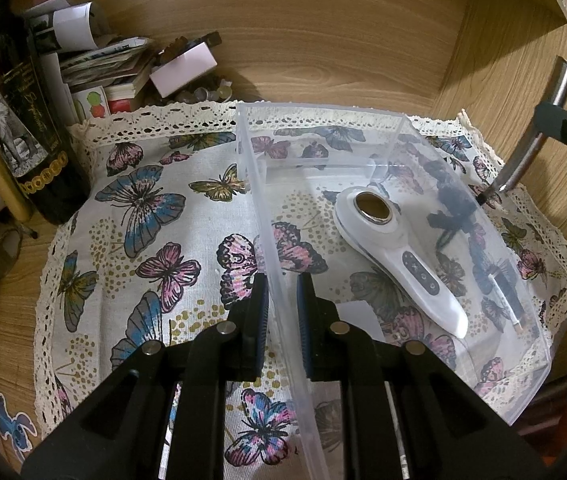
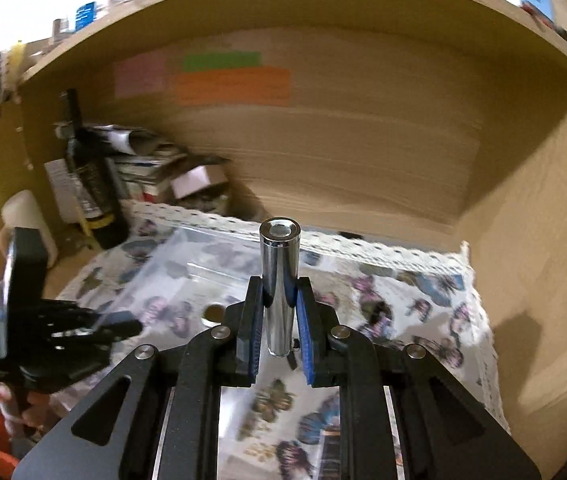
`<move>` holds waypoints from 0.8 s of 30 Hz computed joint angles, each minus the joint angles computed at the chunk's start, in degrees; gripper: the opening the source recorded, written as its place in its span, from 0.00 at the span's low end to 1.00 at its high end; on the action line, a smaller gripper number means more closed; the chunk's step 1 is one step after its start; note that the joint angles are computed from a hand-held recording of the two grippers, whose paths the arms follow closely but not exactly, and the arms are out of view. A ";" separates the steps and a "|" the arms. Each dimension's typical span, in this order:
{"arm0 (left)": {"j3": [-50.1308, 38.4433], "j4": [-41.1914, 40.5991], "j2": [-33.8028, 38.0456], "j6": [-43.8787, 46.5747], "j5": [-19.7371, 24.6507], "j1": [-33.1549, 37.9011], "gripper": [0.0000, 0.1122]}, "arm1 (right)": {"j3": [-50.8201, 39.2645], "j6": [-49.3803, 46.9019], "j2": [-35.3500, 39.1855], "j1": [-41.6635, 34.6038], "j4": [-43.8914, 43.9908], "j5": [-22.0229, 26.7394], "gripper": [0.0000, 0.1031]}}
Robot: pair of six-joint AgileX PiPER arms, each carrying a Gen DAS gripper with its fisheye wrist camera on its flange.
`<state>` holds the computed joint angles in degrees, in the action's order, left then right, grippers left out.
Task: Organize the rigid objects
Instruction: 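Carry the metal cylinder into the box and release it with the right tool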
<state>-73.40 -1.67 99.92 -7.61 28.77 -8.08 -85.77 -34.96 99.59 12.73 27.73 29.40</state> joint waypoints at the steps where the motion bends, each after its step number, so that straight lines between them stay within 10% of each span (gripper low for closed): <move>1: -0.05 0.18 -0.04 -0.14 0.04 -0.05 0.12 | -0.32 -0.77 0.31 0.57 0.36 0.43 0.14; 24: 0.05 0.68 -0.33 -0.81 0.13 -0.36 0.12 | -14.82 6.21 16.00 7.91 -9.18 17.22 0.14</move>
